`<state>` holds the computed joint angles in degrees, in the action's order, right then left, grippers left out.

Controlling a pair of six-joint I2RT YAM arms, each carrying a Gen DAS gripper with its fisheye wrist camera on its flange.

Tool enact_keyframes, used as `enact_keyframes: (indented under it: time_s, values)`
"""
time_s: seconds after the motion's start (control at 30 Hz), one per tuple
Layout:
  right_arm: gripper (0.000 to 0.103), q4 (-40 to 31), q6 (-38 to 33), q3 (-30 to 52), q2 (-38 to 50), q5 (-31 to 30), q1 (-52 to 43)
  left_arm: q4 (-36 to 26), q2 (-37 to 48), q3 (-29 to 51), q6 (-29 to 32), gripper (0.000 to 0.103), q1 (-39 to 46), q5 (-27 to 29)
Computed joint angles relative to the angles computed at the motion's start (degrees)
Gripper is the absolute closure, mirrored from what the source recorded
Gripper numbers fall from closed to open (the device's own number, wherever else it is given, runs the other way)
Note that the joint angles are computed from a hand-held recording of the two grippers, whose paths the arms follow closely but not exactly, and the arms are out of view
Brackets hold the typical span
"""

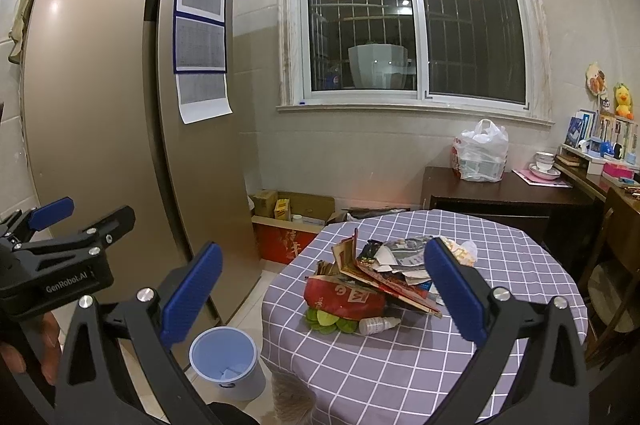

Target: Collect trash

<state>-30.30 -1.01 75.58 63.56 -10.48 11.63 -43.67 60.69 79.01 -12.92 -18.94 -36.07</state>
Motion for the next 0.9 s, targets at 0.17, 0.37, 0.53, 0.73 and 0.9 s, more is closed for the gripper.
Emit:
enact_keyframes:
  time_s: [0.17, 0.37, 0.53, 0.73, 0.9]
  values:
    - [0.004, -0.2, 0.0, 0.2, 0.1, 0.0, 0.0, -0.6, 0.9, 0.9, -0.3, 0.006, -0.2, -0.3]
    - [0.004, 0.1, 0.0, -0.3, 0.2, 0.0, 0.2, -1.0, 1.3, 1.5, -0.2, 0.006, 0.0, 0.0]
    - [0.004, 0.2, 0.0, -0.4, 0.2, 0.1, 0.4, -1.2, 1.2, 1.4, -0.2, 0.006, -0.3, -0.3]
    - [0.004, 0.0, 0.0, -0.3, 0.3, 0.1, 0.4, -1.5, 1.3, 1.5, -0.2, 0.006, -0.1, -0.2]
    - [0.004, 0.2, 0.1, -0.8, 0.4, 0.1, 0.5, -2.0, 1.7, 2.1, -0.3, 0.006, 0.0, 0.0]
